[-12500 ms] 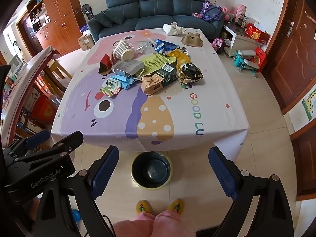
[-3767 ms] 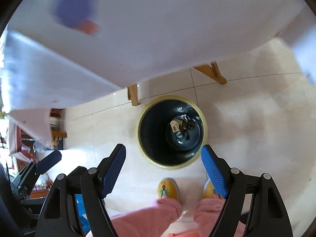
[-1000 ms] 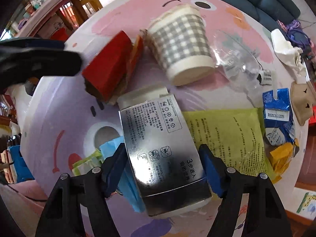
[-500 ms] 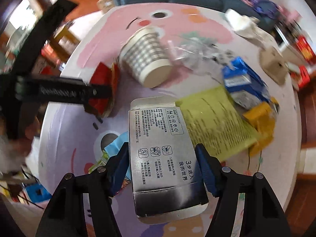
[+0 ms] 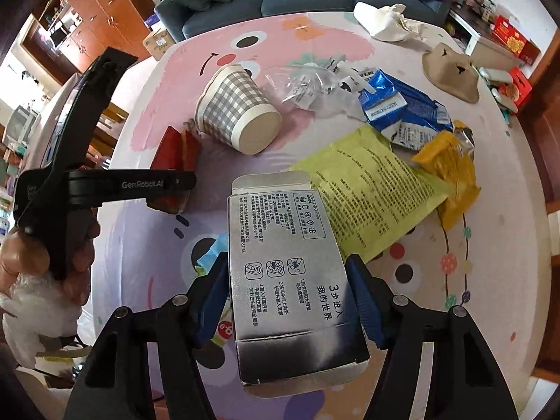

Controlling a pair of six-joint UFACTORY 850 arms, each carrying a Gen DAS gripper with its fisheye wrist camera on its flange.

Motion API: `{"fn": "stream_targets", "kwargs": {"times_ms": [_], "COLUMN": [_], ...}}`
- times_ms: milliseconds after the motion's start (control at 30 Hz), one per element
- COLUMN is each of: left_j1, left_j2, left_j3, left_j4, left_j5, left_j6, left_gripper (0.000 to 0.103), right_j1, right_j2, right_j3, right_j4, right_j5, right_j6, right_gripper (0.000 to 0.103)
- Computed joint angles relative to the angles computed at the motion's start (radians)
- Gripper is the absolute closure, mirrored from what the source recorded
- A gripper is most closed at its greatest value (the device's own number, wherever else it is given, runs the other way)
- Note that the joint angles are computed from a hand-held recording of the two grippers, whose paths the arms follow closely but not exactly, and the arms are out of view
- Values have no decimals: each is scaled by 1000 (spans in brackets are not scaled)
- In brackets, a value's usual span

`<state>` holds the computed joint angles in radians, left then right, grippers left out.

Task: Collect trash
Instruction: 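Grasp the silver box with the right tool while the left tool grasps the red packet, then carry both items over the black bin and open both tools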

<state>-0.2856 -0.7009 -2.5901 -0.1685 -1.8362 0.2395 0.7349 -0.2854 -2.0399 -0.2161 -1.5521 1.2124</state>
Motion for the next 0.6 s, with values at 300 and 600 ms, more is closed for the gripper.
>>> {"fn": "stream_targets", "kwargs": {"times_ms": [300,600], "left_j1": [20,27], "left_j2": [144,326], "left_j3": [183,342], "left_j4": [7,-29], "left_j5": [99,136], "left_j6": [54,117], "left_gripper": [60,61], "right_j1": [40,108], "right_j2": [14,24], "right_j3": [3,-37], "right_j4": [-15,-58], "right_j5": [23,11], "right_j6": [61,80], "right_gripper": [37,37]}}
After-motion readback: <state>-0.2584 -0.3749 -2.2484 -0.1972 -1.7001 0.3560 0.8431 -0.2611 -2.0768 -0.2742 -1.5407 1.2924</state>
